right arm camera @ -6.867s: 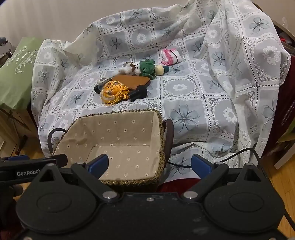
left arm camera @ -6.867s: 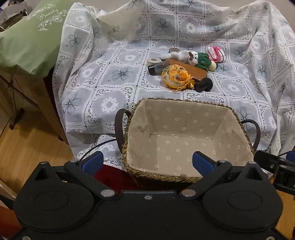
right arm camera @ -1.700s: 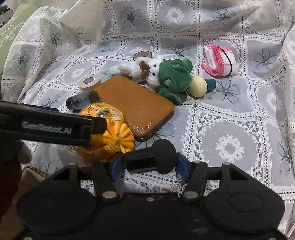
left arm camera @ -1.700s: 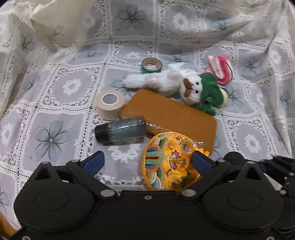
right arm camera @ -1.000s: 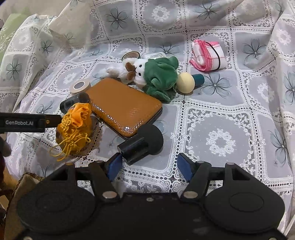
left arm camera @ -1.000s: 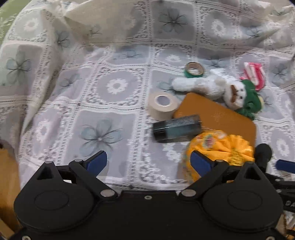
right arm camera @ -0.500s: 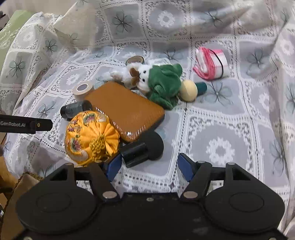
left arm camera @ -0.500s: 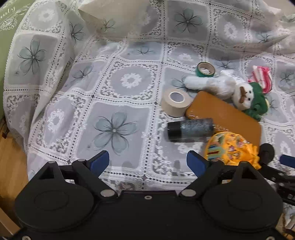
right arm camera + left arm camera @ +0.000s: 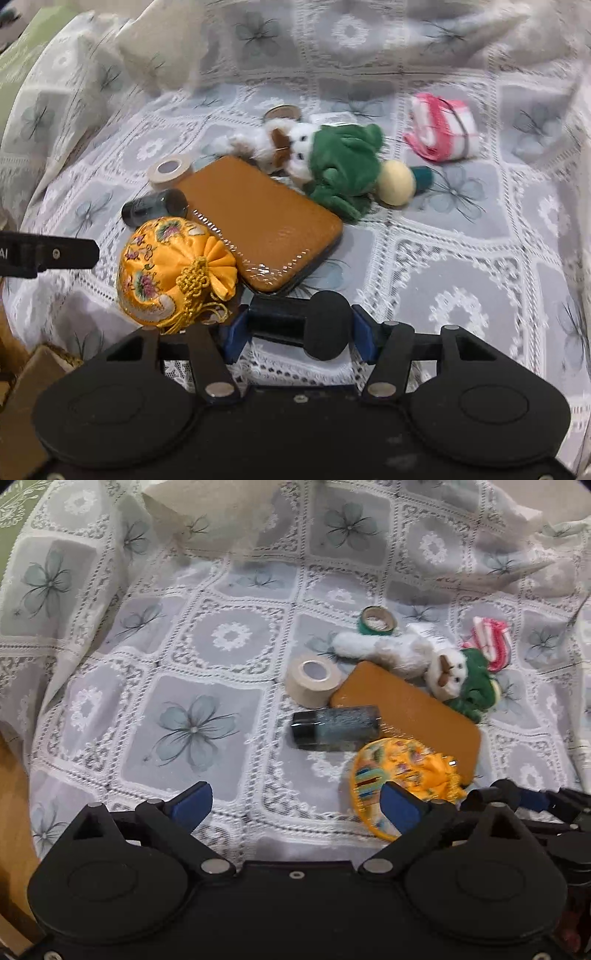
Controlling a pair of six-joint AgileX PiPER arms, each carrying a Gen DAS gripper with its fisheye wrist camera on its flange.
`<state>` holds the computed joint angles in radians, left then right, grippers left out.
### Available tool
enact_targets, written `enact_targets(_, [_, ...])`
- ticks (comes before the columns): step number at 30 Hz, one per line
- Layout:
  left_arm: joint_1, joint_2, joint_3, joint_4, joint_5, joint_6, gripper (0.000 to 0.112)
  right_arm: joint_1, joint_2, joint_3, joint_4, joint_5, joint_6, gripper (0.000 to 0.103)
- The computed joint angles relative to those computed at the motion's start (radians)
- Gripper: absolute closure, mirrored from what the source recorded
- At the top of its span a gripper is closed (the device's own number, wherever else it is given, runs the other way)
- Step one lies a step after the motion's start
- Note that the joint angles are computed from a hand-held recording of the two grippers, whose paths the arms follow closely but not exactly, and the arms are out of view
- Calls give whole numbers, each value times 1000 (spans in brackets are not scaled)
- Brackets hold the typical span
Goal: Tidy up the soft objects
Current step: 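Close the left gripper on the yellow embroidered pouch and lift it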
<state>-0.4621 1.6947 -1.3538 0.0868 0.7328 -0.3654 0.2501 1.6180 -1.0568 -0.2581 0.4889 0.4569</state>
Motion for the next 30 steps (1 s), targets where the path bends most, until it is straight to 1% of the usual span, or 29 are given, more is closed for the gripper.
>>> enact_targets(2, [-9, 1, -3, -20, -12, 12, 16, -6, -23, 21, -21, 2, 71, 47])
enact_targets(3, [-17, 5, -9, -30, -18, 20, 14, -8, -35, 31, -48, 7, 126, 47])
enact_targets(6, [-48, 19, -24, -37, -39, 33, 14, -3, -62, 60, -152, 29, 299, 47])
enact_targets(9, [-86, 45, -44, -26, -49, 38, 13, 2, -79, 83, -214, 41, 412, 47])
enact_targets(12, [-115, 82, -70, -22, -50, 55, 13, 26, -80, 91, -321, 73, 537, 47])
enact_targets(19, [-144, 163, -132, 51, -24, -2, 13, -7, -78, 99, -289, 44, 518, 47])
enact_targets(23, [-130, 183, -148, 19, -21, 11, 14, 13, -83, 107, -328, 56, 552, 47])
enact_targets(24, [-124, 184, -147, -2, -24, 31, 18, 15, -81, 106, -333, 56, 557, 47])
enact_targets(25, [-119, 183, -144, -27, -28, 58, 29, 15, -79, 105, -334, 58, 558, 47])
enact_targets(26, [-113, 184, -144, -57, -26, 90, 35, 16, -80, 104, -335, 60, 559, 47])
enact_targets(30, [-107, 162, -113, -78, -50, 106, 40, 27, -75, 100, -354, 72, 572, 47])
